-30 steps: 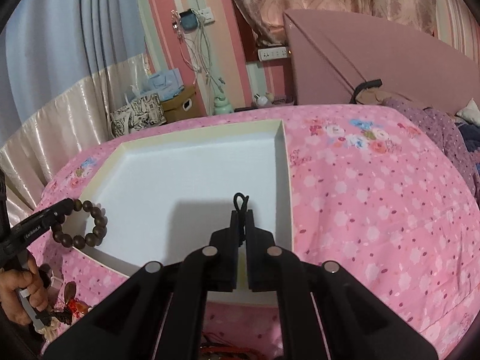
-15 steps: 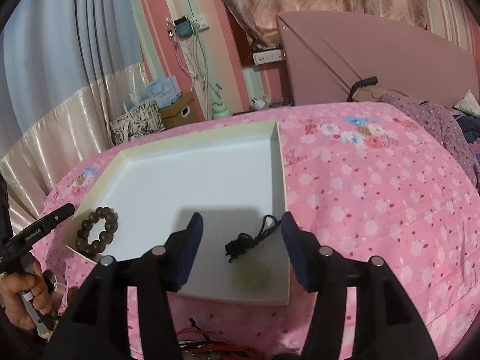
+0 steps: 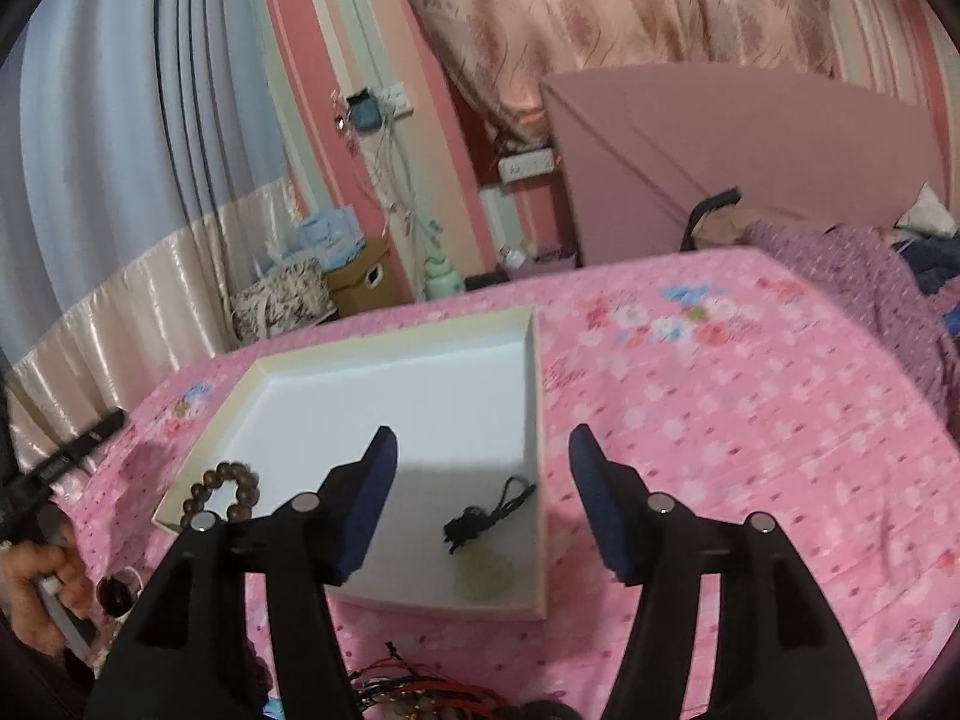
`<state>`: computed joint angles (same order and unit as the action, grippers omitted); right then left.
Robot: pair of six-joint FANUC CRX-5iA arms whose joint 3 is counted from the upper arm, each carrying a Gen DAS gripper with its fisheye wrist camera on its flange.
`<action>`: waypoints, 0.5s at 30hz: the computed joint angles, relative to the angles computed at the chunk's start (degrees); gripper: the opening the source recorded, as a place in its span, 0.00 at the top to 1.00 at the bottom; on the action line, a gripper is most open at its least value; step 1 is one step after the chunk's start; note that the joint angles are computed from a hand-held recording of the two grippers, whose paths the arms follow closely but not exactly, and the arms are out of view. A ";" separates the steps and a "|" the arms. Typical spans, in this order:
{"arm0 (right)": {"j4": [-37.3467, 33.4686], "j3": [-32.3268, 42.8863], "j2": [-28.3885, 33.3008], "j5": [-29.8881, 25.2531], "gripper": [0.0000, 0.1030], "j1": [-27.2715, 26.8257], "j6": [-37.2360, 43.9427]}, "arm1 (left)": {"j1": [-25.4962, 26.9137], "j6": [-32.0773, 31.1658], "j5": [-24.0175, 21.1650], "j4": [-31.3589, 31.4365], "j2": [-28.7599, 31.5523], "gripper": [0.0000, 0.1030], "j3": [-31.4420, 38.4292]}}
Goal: Organize jewelry
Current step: 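Move both open tools back toward the remaining jewelry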
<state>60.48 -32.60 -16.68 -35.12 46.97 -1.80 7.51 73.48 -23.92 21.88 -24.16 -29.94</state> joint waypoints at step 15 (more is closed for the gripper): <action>-7.25 -7.77 -11.51 -10.48 0.41 19.02 4.99 | 19.14 -16.01 -17.78 12.12 -26.90 0.15 -17.05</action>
<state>53.23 -40.37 -28.19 -45.60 66.00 3.19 26.64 57.47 -41.71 34.00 -51.06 -46.98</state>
